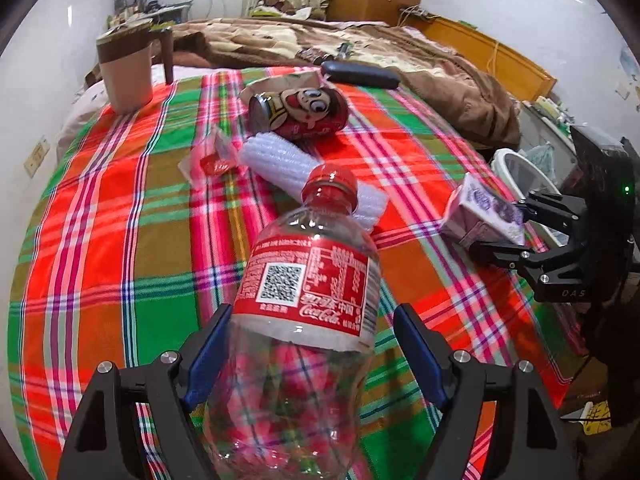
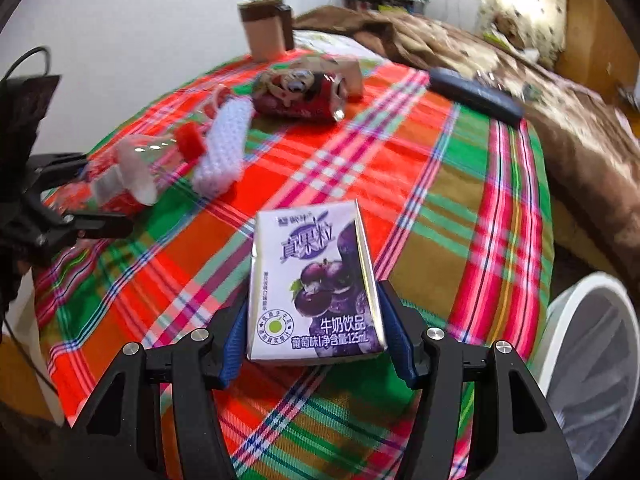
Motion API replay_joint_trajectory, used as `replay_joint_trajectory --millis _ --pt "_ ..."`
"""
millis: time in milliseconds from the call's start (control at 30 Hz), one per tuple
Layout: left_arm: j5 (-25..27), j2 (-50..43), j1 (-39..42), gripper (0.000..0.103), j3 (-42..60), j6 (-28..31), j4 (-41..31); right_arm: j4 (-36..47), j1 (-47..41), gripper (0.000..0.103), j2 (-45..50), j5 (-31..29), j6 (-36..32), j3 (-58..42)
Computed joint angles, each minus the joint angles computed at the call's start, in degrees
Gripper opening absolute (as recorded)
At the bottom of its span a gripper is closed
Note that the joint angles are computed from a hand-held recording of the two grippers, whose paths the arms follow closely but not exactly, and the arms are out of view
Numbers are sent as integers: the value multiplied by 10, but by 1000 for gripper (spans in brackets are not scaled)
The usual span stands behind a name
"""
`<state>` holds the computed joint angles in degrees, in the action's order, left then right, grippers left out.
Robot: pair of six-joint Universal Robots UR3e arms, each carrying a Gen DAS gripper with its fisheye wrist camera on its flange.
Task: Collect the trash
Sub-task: 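Grasp the clear Coca-Cola bottle with the left tool while the right tool grasps the grape carton, then carry the bottle and grape carton over the white wastebasket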
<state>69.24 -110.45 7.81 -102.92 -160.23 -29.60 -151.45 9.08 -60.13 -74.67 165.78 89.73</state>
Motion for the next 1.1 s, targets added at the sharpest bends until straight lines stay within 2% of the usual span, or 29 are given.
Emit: replay_joint_trajectory --millis 200,367,1100 --pt "11 6 -1 67 -10 -24 8 -19 2 60 -2 0 35 14" --pt "20 13 -4 62 -23 -35 18 -42 -8 59 -12 14 54 39" --pt "18 71 -23 62 -73 -86 62 -136 -41 57 -63 53 91 135"
